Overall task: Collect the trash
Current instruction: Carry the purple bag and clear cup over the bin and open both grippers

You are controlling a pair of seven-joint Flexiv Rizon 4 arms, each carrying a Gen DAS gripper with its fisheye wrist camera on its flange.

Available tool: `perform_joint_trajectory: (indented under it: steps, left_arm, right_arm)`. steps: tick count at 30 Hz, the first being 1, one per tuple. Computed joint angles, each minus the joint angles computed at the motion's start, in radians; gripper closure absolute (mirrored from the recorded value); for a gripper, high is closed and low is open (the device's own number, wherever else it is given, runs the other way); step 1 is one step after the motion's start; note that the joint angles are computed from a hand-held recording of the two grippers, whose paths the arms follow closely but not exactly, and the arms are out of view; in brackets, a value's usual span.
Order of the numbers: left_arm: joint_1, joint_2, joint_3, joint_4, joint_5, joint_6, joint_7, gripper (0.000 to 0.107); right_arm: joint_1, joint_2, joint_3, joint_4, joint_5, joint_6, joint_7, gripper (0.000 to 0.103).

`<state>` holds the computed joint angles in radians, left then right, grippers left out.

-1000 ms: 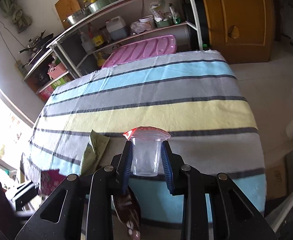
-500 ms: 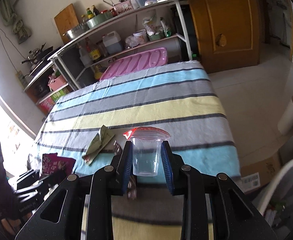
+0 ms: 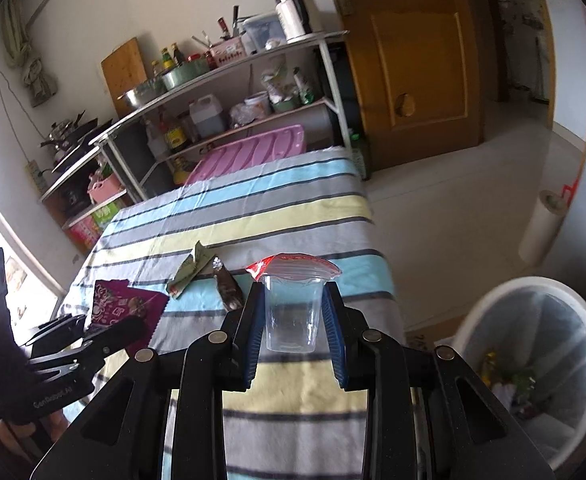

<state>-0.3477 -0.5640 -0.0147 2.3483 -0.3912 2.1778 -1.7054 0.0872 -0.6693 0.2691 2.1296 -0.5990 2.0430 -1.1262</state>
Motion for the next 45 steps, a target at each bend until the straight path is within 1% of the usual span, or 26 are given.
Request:
perform_joint_trajectory:
  steps: [6, 9, 12, 15, 21, 22, 23, 24, 27, 29, 31, 33, 35, 38, 40, 43, 45]
  left_arm:
    - [-0.049, -0.002, -0.004, -0.061, -0.008, -0.033, 0.054, 0.065]
    - [-0.058, -0.01, -0.014, -0.098, 0.002, -0.05, 0.072, 0.065]
    - [-0.048, -0.028, -0.041, -0.146, 0.036, -0.078, 0.082, 0.065]
    - [-0.062, -0.051, -0.048, -0.202, 0.048, -0.119, 0.101, 0.065]
    - [-0.066, -0.109, -0.077, -0.323, 0.091, -0.209, 0.12, 0.065]
    - [-0.072, -0.121, -0.077, -0.347, 0.094, -0.227, 0.124, 0.065]
    - [-0.1, -0.132, -0.055, -0.37, 0.085, -0.246, 0.133, 0.065]
    - [-0.125, -0.142, -0.036, -0.388, 0.076, -0.258, 0.137, 0.065]
    - [-0.126, -0.171, -0.05, -0.439, 0.089, -0.299, 0.144, 0.065]
    - [-0.152, -0.187, -0.029, -0.469, 0.086, -0.325, 0.145, 0.065]
    - [-0.173, -0.204, -0.013, -0.504, 0.086, -0.354, 0.149, 0.065]
    - [-0.162, -0.218, -0.027, -0.532, 0.097, -0.386, 0.15, 0.065]
    - [-0.167, -0.234, -0.024, -0.56, 0.106, -0.415, 0.15, 0.064]
    - [-0.18, -0.251, -0.006, -0.592, 0.113, -0.449, 0.135, 0.064]
    - [-0.183, -0.257, -0.002, -0.6, 0.12, -0.462, 0.123, 0.064]
    - [-0.178, -0.266, -0.002, -0.61, 0.133, -0.476, 0.108, 0.063]
    - [-0.175, -0.271, -0.003, -0.614, 0.139, -0.482, 0.096, 0.06]
  right_arm:
    - [-0.019, 0.048, -0.038, 0.069, 0.047, 0.053, -0.017, 0.073]
    - [-0.033, 0.063, -0.053, 0.095, 0.054, 0.067, -0.023, 0.073]
    - [-0.056, 0.078, -0.064, 0.122, 0.058, 0.082, -0.028, 0.073]
    - [-0.076, 0.086, -0.083, 0.141, 0.07, 0.09, -0.032, 0.073]
    - [-0.127, 0.085, -0.106, 0.156, 0.084, 0.084, -0.025, 0.073]
    - [-0.145, 0.081, -0.103, 0.156, 0.078, 0.082, -0.021, 0.073]
    - [-0.154, 0.078, -0.105, 0.156, 0.078, 0.081, -0.019, 0.073]
    - [-0.164, 0.075, -0.107, 0.155, 0.077, 0.077, -0.017, 0.073]
    - [-0.164, 0.066, -0.128, 0.154, 0.1, 0.06, -0.029, 0.073]
    - [-0.191, 0.056, -0.118, 0.147, 0.088, 0.045, -0.027, 0.073]
    - [-0.19, 0.048, -0.128, 0.142, 0.104, 0.03, -0.034, 0.073]
    - [-0.186, 0.04, -0.137, 0.135, 0.124, 0.013, -0.042, 0.073]
    - [-0.212, 0.029, -0.121, 0.126, 0.112, -0.01, -0.042, 0.073]
    - [-0.171, 0.018, -0.154, 0.116, 0.165, -0.032, -0.071, 0.073]
    - [-0.197, 0.006, -0.131, 0.103, 0.161, -0.057, -0.071, 0.073]
    - [-0.209, -0.013, -0.115, 0.083, 0.172, -0.091, -0.072, 0.072]
    - [-0.232, -0.026, -0.092, 0.07, 0.171, -0.11, -0.069, 0.072]
